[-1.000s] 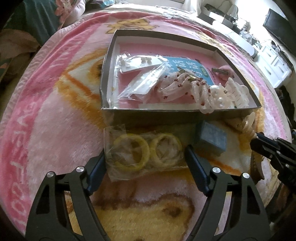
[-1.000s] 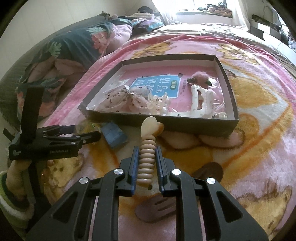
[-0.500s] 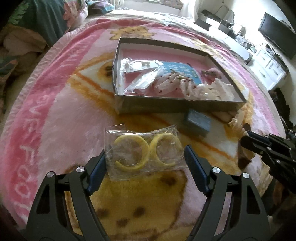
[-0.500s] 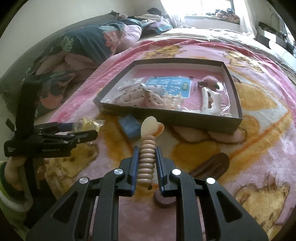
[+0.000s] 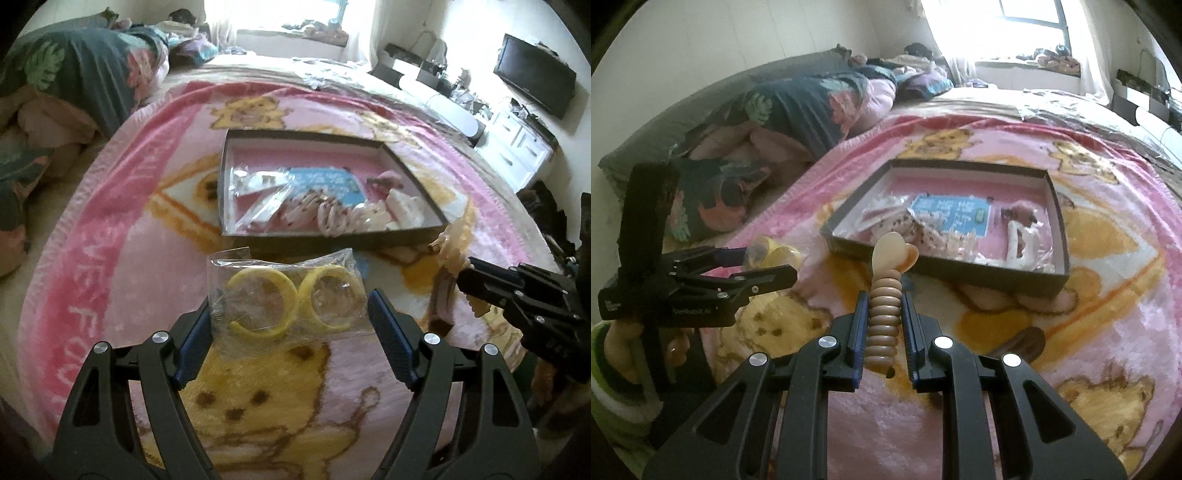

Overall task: Organize jewelry
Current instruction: 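Carry the bangle bag and spiral clip into the tray and open both tools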

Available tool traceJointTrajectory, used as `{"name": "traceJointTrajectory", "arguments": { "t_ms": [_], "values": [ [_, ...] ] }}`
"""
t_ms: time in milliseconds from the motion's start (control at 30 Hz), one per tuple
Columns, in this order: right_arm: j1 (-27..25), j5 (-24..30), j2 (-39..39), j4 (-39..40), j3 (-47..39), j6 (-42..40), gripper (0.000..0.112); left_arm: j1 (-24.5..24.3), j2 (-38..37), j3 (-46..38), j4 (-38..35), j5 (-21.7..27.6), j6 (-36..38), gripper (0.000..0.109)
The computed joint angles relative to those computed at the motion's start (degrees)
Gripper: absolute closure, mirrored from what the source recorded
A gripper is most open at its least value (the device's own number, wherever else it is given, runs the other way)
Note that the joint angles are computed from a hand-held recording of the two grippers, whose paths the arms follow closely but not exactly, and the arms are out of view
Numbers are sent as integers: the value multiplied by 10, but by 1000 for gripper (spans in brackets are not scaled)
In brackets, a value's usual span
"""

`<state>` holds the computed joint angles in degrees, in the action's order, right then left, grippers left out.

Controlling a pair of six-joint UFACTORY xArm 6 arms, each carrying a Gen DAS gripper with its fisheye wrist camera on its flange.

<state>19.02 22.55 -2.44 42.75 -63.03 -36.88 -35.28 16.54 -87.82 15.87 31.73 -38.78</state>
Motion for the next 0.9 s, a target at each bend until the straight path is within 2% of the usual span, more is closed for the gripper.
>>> {"name": "traceJointTrajectory", "arguments": {
  "t_ms": [267,433,900],
  "values": [
    [-14,-26,-11,18,5,-7,95,-6,26,-51,0,0,9,37],
    [-28,-41,-13,35,1,-17,95,-11,62,-112,0,11,18,37],
    [-66,-42,-4,90,-28,-56,95,-22,175,-302,-20,70,56,37]
  ]
}}
